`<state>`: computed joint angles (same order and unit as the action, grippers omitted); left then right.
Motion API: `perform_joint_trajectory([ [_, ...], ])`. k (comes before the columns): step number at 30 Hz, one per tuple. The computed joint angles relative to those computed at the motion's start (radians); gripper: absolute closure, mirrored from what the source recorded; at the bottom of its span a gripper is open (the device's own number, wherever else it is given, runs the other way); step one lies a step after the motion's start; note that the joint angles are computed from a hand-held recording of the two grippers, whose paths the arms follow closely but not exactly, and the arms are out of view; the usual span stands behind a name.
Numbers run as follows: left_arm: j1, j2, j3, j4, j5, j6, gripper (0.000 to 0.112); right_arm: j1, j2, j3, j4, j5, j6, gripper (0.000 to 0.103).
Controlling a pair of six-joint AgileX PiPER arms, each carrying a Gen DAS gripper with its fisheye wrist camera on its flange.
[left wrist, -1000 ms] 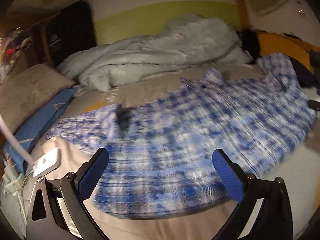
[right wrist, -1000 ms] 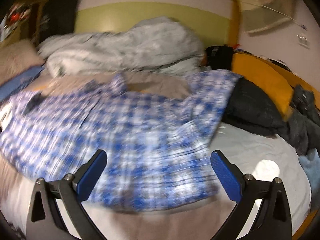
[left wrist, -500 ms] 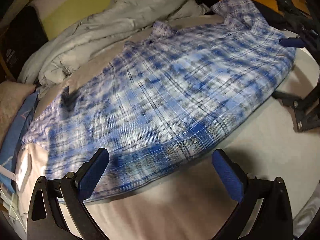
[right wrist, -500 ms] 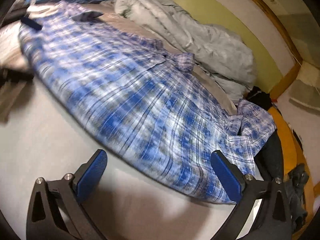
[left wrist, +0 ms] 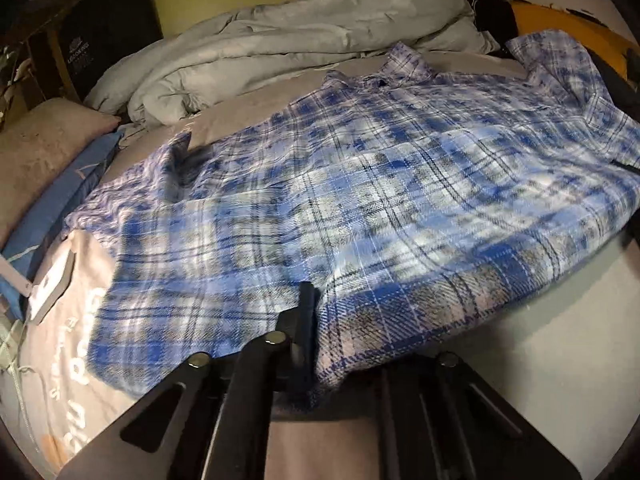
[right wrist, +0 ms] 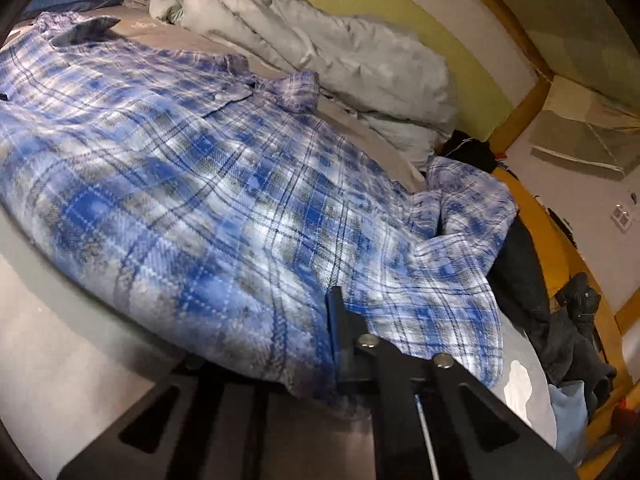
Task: Fold large clothes
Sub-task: 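Grasp the shirt edge with both grippers and pull it to straighten, then release the shirt and move both grippers back above it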
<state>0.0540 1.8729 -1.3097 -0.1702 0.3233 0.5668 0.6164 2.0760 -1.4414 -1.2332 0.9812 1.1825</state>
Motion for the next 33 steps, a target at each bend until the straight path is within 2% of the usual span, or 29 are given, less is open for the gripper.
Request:
perform_joint_trajectory([
  [3, 0.012, -0.057, 0.031, 0.003, 0.031, -0.015, 0.106, 0.017, -0.037, 0.034, 0.000, -0.008, 0.010, 0.098],
  [8, 0.048, -0.161, 0.144, -0.084, 0.062, 0.035, 0.107, 0.062, -0.123, 0.099, 0.064, -0.010, 0.000, 0.098],
  [12, 0.078, -0.210, 0.226, -0.182, 0.053, 0.141, 0.106, 0.096, -0.181, 0.172, 0.140, -0.029, 0.027, 0.097],
  [14, 0.111, -0.202, 0.204, -0.292, 0.104, 0.218, 0.103, 0.096, -0.206, 0.201, 0.163, -0.059, 0.045, 0.095],
  [17, 0.188, -0.168, 0.125, -0.497, 0.267, 0.341, 0.090, 0.051, -0.249, 0.214, 0.229, -0.153, 0.033, 0.088],
  [19, 0.215, -0.158, 0.090, -0.577, 0.341, 0.401, 0.080, -0.002, -0.298, 0.241, 0.293, -0.262, 0.018, 0.080],
  [21, 0.227, -0.162, 0.083, -0.637, 0.397, 0.465, 0.058, -0.041, -0.342, 0.278, 0.352, -0.374, -0.013, 0.063],
  [22, 0.228, -0.169, 0.085, -0.653, 0.416, 0.487, 0.054, -0.051, -0.358, 0.291, 0.381, -0.421, -0.037, 0.058],
  [23, 0.228, -0.174, 0.091, -0.667, 0.431, 0.507, 0.045, -0.051, -0.372, 0.306, 0.390, -0.454, -0.048, 0.045],
  [24, 0.224, -0.178, 0.096, -0.679, 0.447, 0.527, 0.041, -0.047, -0.385, 0.318, 0.384, -0.483, -0.054, 0.037],
  [26, 0.216, -0.206, 0.132, -0.716, 0.459, 0.594, 0.037, -0.009, -0.396, 0.334, 0.277, -0.485, 0.027, 0.029],
  [27, 0.209, -0.225, 0.157, -0.740, 0.451, 0.631, 0.031, 0.011, -0.399, 0.341, 0.236, -0.483, 0.063, 0.018],
  [29, 0.211, -0.249, 0.188, -0.804, 0.452, 0.707, 0.020, 0.010, -0.416, 0.363, 0.194, -0.548, 0.090, 0.006],
  [31, 0.225, -0.262, 0.204, -0.874, 0.471, 0.768, 0.016, 0.009, -0.443, 0.390, 0.122, -0.604, 0.167, 0.000],
  [33, 0.246, -0.272, 0.210, -0.930, 0.496, 0.819, 0.011, 0.013, -0.463, 0.410, 0.027, -0.623, 0.268, 0.000],
])
